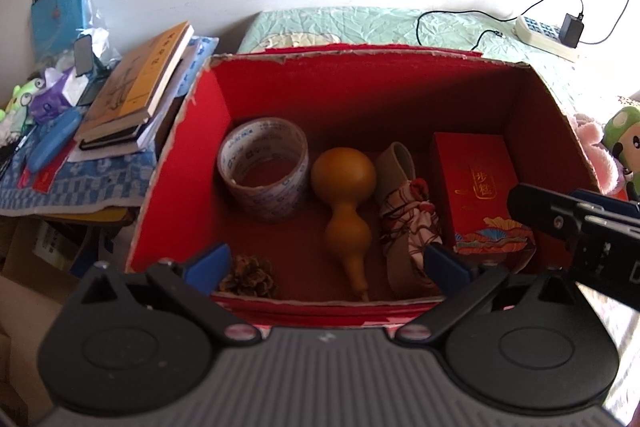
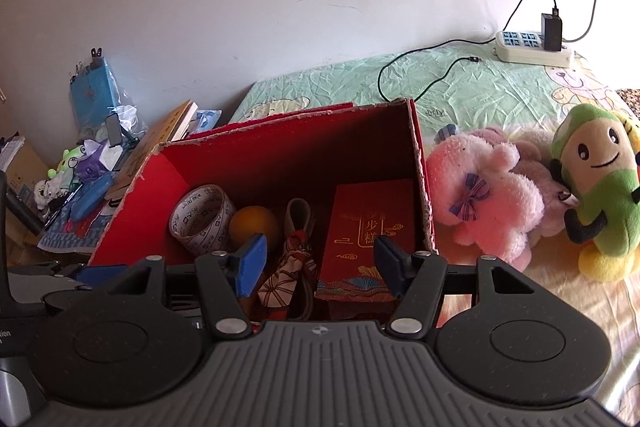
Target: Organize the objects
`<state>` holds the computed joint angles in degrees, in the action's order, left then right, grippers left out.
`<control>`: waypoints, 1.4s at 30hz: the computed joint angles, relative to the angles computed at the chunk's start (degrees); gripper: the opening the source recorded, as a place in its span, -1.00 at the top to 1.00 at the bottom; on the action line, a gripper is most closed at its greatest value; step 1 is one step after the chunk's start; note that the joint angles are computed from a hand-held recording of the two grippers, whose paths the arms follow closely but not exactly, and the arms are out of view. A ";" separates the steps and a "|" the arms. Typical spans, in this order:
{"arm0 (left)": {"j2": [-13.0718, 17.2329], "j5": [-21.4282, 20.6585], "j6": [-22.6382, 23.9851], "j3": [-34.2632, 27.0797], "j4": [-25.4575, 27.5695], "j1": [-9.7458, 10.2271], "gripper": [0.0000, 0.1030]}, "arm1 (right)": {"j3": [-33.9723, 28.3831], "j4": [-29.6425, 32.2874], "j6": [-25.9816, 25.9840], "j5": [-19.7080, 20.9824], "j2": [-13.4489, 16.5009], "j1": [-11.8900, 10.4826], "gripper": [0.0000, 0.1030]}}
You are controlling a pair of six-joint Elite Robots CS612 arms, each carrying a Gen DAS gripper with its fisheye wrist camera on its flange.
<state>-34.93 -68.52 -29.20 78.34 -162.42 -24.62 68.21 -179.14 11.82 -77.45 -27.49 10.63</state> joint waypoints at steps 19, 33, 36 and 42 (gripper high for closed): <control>0.22 -0.49 1.02 0.90 -3.44 0.10 -0.99 | 0.86 3.12 2.19 -0.18 -0.85 -0.10 -0.15; -0.03 1.06 0.94 1.16 -2.83 -0.28 -0.99 | 0.87 3.96 1.38 1.52 -0.99 -0.37 -0.20; 0.03 0.65 0.85 1.18 -3.17 -0.18 -0.99 | 1.05 3.82 1.70 3.81 -1.04 -0.71 -0.30; 0.09 0.07 0.95 1.05 -3.26 -0.06 -0.99 | 1.48 2.42 3.57 4.19 -1.07 -1.01 -0.18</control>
